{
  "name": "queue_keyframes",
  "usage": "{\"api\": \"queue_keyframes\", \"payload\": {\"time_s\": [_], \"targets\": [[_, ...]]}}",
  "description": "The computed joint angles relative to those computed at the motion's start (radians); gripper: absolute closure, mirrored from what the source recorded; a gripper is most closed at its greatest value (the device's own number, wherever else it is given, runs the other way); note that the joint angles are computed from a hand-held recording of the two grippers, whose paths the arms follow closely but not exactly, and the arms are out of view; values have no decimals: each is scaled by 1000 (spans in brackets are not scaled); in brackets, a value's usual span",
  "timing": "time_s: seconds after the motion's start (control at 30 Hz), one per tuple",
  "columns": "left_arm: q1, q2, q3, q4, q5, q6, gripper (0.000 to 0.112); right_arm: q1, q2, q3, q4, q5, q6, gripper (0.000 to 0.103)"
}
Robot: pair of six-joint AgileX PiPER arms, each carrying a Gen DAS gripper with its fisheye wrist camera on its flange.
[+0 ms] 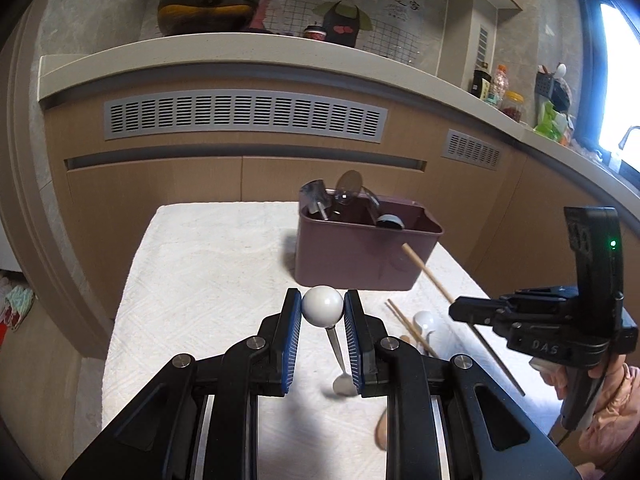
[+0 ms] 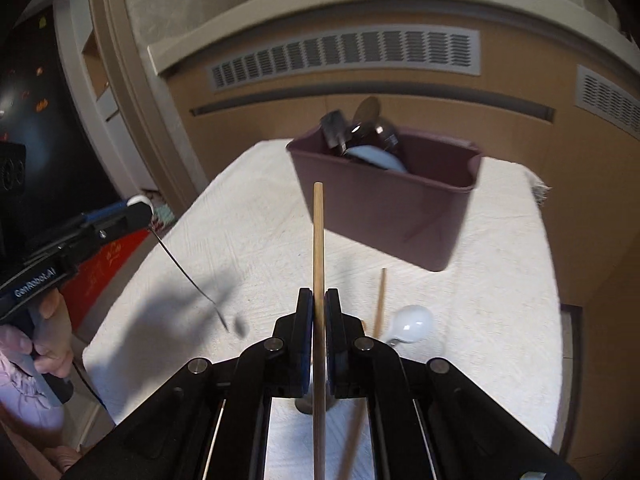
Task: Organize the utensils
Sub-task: 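Grasp a wooden chopstick with the right tool while the left tool lifts the ball-handled spoon, then lower the ball-handled spoon and chopstick into the maroon caddy and open both tools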
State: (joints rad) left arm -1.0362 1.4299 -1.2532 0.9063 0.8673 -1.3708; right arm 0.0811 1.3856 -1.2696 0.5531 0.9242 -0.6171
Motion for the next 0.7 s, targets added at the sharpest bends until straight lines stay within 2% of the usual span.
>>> {"api": "queue_keyframes", "payload": {"time_s": [0.13, 0.27, 0.4, 0.6, 0.7], "targets": [[-23, 28, -56, -9, 15, 24, 90, -79, -60, 32, 50, -4, -49, 99], [-13, 62, -167, -19, 28, 97, 90, -130, -65, 5, 135, -19, -82, 99], [25, 106, -371, -22, 26, 242, 90, -138, -60, -125, 167, -64, -88, 99], [113, 246, -693, -34, 2, 421, 90, -99, 70, -432, 167, -134, -13, 98], [178, 323, -835, -130, -6, 537, 90, -75, 144, -544, 142, -160, 29, 98]]}}
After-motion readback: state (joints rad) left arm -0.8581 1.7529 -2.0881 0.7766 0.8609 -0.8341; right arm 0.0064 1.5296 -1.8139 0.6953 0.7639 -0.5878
